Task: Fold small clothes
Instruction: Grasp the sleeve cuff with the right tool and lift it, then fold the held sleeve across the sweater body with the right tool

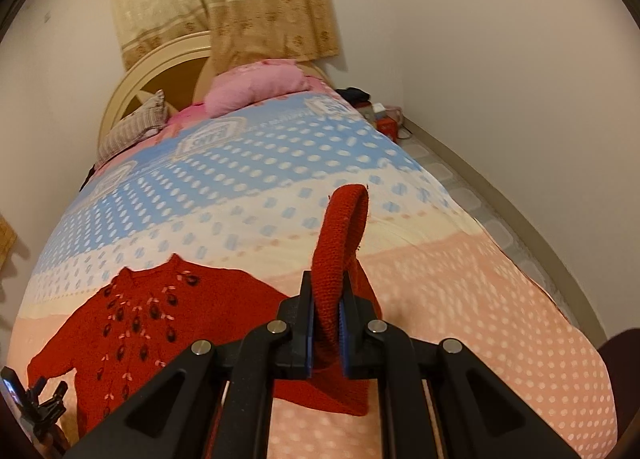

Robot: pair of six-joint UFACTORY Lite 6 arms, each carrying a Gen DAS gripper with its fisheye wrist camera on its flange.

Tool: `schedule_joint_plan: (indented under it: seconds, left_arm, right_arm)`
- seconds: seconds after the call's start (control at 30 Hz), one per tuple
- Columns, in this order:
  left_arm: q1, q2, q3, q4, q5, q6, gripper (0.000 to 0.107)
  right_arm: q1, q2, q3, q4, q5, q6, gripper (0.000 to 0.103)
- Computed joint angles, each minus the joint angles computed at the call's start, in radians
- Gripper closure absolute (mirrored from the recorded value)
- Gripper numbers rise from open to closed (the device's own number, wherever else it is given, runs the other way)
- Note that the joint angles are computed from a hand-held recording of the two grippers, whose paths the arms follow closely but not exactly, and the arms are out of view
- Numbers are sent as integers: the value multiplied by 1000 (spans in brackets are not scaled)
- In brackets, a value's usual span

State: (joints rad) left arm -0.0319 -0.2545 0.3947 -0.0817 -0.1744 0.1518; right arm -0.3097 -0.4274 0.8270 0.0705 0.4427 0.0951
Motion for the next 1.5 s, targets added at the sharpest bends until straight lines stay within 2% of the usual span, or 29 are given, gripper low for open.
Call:
schedule_joint_plan:
  seconds: [0.33,0.47,0.57,0.63,0.77,0.93,1.13,1.5]
  left_arm:
    - [101,27,-11,383,-34,-342,4]
    - [144,45,-15,498,-58,-436,4]
    - [163,62,-13,483,-72,-416,4]
    - [184,73,-9,561,-81,-484,4]
    - [216,88,-7,650,-107,-554,4]
    - [224,104,-3,657,-114,-566,4]
    - [263,124,7,788,-138,-687,4]
    - [282,135,6,812,-155,-723,4]
  right_arm:
    - [355,116,222,-452,92,525,94]
    - [478,182,317,-557,137,644,94]
    - [566,237,386,-620,167,713,94]
    - [623,276,430,-659,185,755,94]
    - [722,383,545,-702,217,806,94]
    - [814,528,698,-726,246,831,94]
    - [904,727,900,-739,281,819,94]
    - [1032,1166,1274,-666,279,753,94]
